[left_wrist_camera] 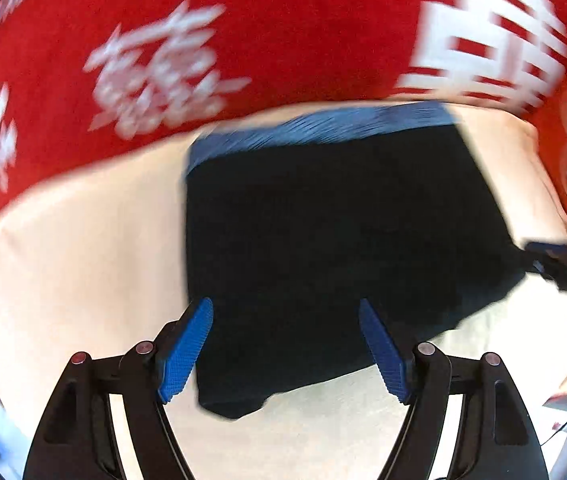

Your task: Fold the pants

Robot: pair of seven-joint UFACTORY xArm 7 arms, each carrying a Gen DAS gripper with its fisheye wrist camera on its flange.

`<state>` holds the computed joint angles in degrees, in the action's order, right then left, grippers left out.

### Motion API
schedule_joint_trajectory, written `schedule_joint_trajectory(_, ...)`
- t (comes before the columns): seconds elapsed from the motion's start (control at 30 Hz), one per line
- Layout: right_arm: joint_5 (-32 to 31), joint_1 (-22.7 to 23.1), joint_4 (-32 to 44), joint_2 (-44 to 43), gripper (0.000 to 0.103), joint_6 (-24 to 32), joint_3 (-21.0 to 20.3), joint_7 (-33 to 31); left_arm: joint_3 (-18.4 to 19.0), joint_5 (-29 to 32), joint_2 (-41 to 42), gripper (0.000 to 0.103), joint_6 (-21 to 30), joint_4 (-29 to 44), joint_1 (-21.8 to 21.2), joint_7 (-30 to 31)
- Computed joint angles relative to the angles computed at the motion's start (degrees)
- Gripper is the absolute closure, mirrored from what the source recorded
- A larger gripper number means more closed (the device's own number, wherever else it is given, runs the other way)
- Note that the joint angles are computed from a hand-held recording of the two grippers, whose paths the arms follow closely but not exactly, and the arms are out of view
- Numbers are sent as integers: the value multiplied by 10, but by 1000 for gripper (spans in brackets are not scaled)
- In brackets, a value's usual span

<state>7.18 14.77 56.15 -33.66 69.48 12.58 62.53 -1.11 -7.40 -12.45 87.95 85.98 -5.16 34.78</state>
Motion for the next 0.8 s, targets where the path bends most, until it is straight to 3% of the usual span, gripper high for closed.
schedule_joint_trajectory(0.13, -2, -11, -9, -12, 26, 7, 11, 49, 12, 6, 42, 26, 52, 37, 20, -38)
schedule_joint_trajectory(0.33, -33, -11, 58, 11, 25, 80, 47, 124, 21, 1, 48, 26, 64, 47, 37, -20)
schedule_joint_trajectory(0.57, -40, 9, 116, 59, 23, 54, 85, 217, 29, -8, 79, 26, 82, 93, 55, 4)
schedule_joint_trajectory(0.8, -78, 45, 181, 144, 23, 29, 92, 258, 36, -9, 101, 26, 97, 125, 77, 45)
